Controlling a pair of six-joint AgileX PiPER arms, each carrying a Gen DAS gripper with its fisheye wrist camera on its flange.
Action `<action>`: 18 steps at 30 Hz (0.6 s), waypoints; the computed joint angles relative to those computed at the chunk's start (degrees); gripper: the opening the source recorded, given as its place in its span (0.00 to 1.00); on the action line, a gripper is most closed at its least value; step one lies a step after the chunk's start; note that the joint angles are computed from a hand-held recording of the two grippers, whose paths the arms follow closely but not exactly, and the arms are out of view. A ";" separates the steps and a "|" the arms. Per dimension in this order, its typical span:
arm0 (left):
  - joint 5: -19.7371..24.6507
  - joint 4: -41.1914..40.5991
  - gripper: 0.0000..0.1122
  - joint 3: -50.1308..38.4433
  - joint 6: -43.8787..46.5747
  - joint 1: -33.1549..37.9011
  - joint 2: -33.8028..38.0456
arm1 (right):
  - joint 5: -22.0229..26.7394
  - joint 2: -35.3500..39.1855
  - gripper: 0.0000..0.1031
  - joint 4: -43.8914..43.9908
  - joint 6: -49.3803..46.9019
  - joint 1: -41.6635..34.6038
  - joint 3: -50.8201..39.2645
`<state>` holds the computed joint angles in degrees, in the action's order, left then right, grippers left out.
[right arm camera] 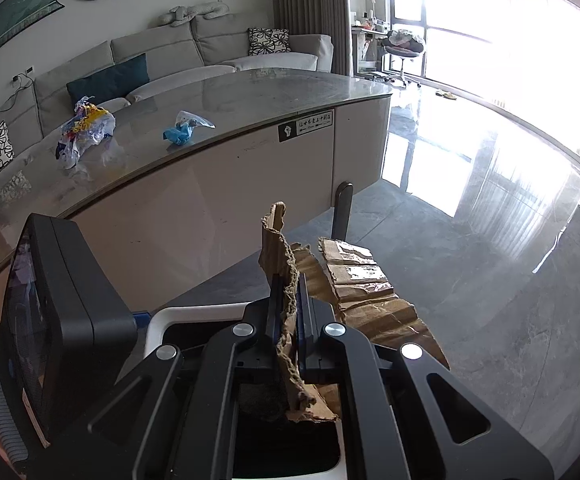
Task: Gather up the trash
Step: 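Lower the cardboard into the bin and open the right gripper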
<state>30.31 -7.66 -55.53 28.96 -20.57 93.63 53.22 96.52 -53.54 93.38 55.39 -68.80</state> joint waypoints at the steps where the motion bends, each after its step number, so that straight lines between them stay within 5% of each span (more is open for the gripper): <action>1: 0.18 -0.08 0.84 -0.28 0.13 0.47 -0.32 | 0.09 0.16 0.06 -0.04 -0.20 0.10 -0.34; 18: -2.12 0.42 0.84 -3.78 1.02 10.40 -2.23 | -7.11 7.10 0.07 0.81 0.30 -0.69 -4.80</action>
